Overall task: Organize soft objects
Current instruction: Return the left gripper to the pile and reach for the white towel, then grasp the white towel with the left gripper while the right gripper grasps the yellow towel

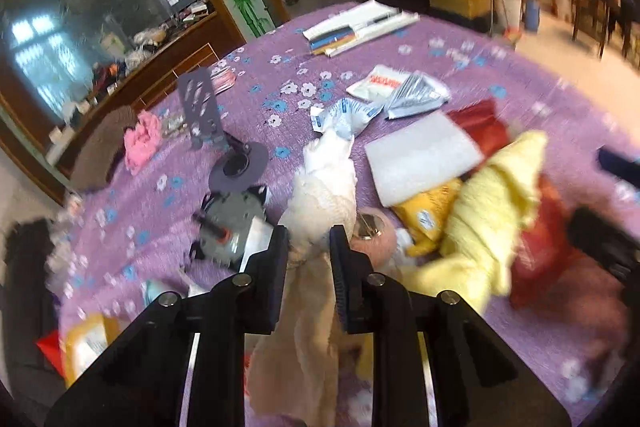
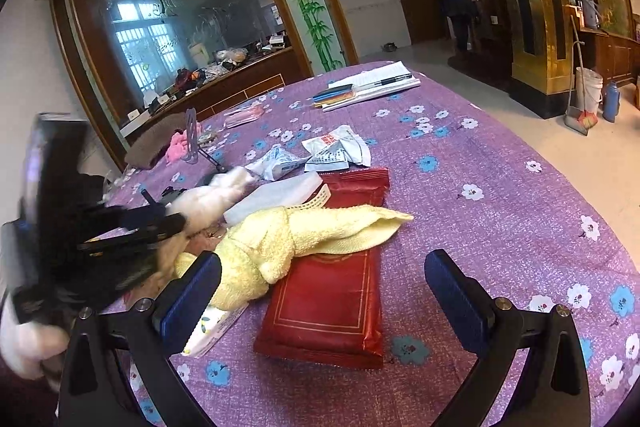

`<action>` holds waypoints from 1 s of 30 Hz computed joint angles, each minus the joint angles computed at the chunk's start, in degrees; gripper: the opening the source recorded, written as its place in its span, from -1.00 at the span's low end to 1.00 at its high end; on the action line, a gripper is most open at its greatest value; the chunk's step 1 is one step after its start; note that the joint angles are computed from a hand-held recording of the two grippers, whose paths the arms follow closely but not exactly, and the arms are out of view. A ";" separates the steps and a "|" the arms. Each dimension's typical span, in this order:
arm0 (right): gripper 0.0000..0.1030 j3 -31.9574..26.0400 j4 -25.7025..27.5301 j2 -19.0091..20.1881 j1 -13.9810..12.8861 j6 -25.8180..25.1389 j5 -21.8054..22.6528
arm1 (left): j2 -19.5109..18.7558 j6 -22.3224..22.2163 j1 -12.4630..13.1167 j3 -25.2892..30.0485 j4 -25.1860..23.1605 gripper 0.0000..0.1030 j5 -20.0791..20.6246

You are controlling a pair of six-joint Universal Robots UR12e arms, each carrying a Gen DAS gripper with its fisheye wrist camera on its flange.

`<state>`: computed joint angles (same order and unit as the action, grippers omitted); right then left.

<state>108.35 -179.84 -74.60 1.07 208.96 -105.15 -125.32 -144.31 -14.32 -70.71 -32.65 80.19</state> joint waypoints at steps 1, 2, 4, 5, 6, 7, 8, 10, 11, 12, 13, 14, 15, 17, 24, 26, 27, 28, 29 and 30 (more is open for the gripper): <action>0.98 -0.11 0.43 0.03 0.03 -0.01 -0.09 | 0.83 -0.97 0.60 -0.81 -0.03 -0.65 -1.74; 0.98 -0.14 0.60 0.01 -0.03 -0.20 0.06 | 1.68 -1.98 1.26 -1.61 0.14 -0.65 -3.44; 0.98 -0.19 0.68 0.00 -0.01 -0.43 -0.07 | 3.67 -4.35 2.85 -3.66 1.07 -0.78 -7.26; 0.98 -0.18 0.60 0.00 0.01 -0.62 -0.16 | 4.66 -5.56 3.73 -4.72 1.49 -0.81 -9.17; 0.98 -0.17 0.60 0.00 0.03 -0.68 -0.19 | 5.61 -6.99 4.66 -5.70 1.93 -0.80 -11.08; 0.98 -0.16 0.68 -0.02 0.00 -0.67 -0.06 | 6.43 -8.20 5.42 -6.67 2.48 -0.80 -12.38; 0.98 -0.15 0.83 -0.06 -0.05 -0.54 0.00 | 7.14 -9.29 6.18 -7.50 2.86 -0.80 -13.46; 0.98 -0.14 1.20 -0.14 -0.10 -0.30 -0.02 | 8.51 -10.58 7.67 -9.24 2.63 -0.80 -15.39; 0.98 -0.13 1.42 -0.19 -0.13 -0.14 -0.01 | 8.87 -11.00 8.06 -9.86 2.54 -0.80 -15.58; 0.98 -0.14 1.58 -0.24 -0.20 -0.10 0.10 | 9.31 -12.00 8.56 -10.86 3.10 -0.80 -15.13; 0.98 -0.14 1.68 -0.27 -0.21 -0.11 0.10 | 9.28 -12.74 8.80 -11.12 3.28 -0.80 -14.71; 0.98 -0.15 1.55 -0.23 -0.19 -0.34 -0.09 | 9.25 -13.80 9.26 -11.55 3.17 -0.79 -14.84; 0.98 -0.17 1.47 -0.21 -0.16 -0.70 -0.12 | 9.16 -14.22 9.60 -11.60 2.26 -0.78 -15.34; 0.98 -0.45 2.01 -0.25 -0.11 -1.98 0.63 | 8.87 -15.93 10.33 -11.41 -0.80 -0.78 -16.83; 0.98 -2.24 4.76 -2.35 -1.03 -5.76 16.86 | 8.39 -19.48 11.28 -11.17 -3.43 -0.33 -22.39; 0.96 -2.99 6.26 -2.06 -1.97 -5.87 24.03 | 8.05 -19.41 10.81 -10.85 -1.17 0.08 -24.09; 0.84 -3.29 7.25 -1.83 -2.31 -5.86 26.64 | 7.77 -19.26 10.51 -10.46 -0.16 0.20 -24.10; 0.66 -3.25 7.66 -1.73 -2.67 -5.14 28.50 | 7.33 -19.09 10.01 -9.82 0.47 0.37 -23.64; 0.61 -2.80 7.08 -1.78 -3.16 -3.91 29.89 | 6.81 -18.76 9.57 -8.99 0.51 0.39 -23.49; 0.60 -2.22 6.24 -1.94 -3.65 -2.68 30.59 | 6.02 -17.84 9.00 -7.54 -0.94 0.39 -23.71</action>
<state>106.13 -173.60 -76.54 -2.57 206.28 -74.56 -119.30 -162.15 -5.32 -78.25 -33.60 56.48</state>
